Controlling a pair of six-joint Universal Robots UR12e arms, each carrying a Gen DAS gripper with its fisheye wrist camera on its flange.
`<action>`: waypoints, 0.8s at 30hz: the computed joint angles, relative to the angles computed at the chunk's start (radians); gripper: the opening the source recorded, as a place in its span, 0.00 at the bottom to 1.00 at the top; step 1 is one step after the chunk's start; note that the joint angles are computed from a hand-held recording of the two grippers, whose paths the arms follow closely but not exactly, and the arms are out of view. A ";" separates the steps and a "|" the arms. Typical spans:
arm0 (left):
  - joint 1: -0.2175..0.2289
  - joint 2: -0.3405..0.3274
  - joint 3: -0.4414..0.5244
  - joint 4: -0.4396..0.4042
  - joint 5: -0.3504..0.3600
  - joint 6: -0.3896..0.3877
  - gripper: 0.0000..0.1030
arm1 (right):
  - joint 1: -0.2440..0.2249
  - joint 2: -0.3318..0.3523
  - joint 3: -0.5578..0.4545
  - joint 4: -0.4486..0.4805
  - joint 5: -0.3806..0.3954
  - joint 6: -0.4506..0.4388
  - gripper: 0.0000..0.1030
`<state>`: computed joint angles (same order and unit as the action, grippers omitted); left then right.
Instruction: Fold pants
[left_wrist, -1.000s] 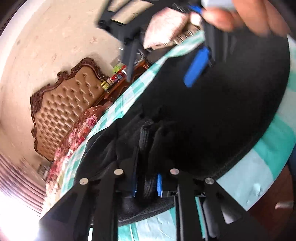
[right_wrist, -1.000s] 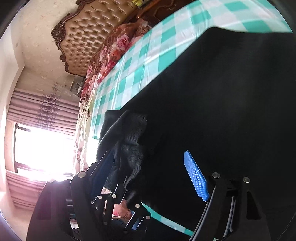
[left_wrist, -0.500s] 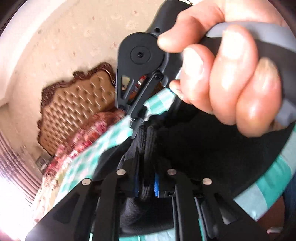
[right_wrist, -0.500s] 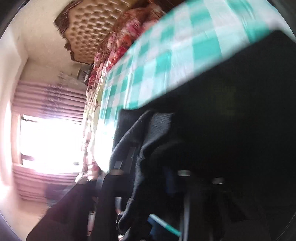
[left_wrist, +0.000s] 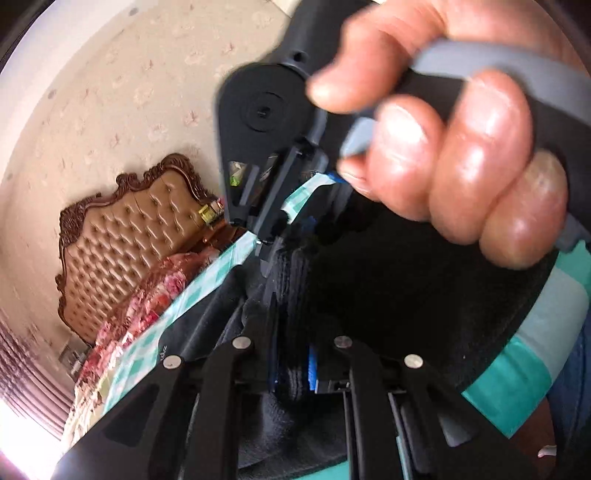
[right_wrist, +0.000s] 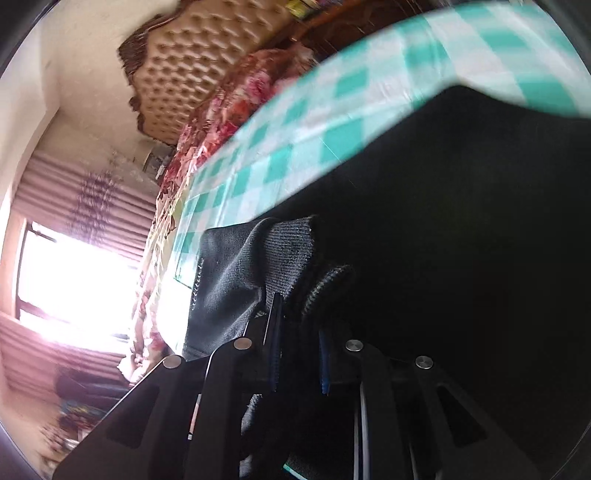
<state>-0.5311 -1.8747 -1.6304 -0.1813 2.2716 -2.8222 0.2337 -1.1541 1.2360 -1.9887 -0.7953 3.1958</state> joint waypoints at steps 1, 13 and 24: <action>0.001 -0.001 0.002 -0.019 -0.007 0.000 0.14 | 0.000 0.003 -0.004 0.007 -0.004 0.001 0.17; 0.014 0.129 -0.079 -0.075 -0.108 -0.142 0.37 | -0.040 0.023 0.019 0.024 0.070 0.066 0.53; 0.028 0.048 0.010 -0.188 -0.119 0.064 0.32 | -0.070 0.027 0.054 0.008 0.220 0.148 0.53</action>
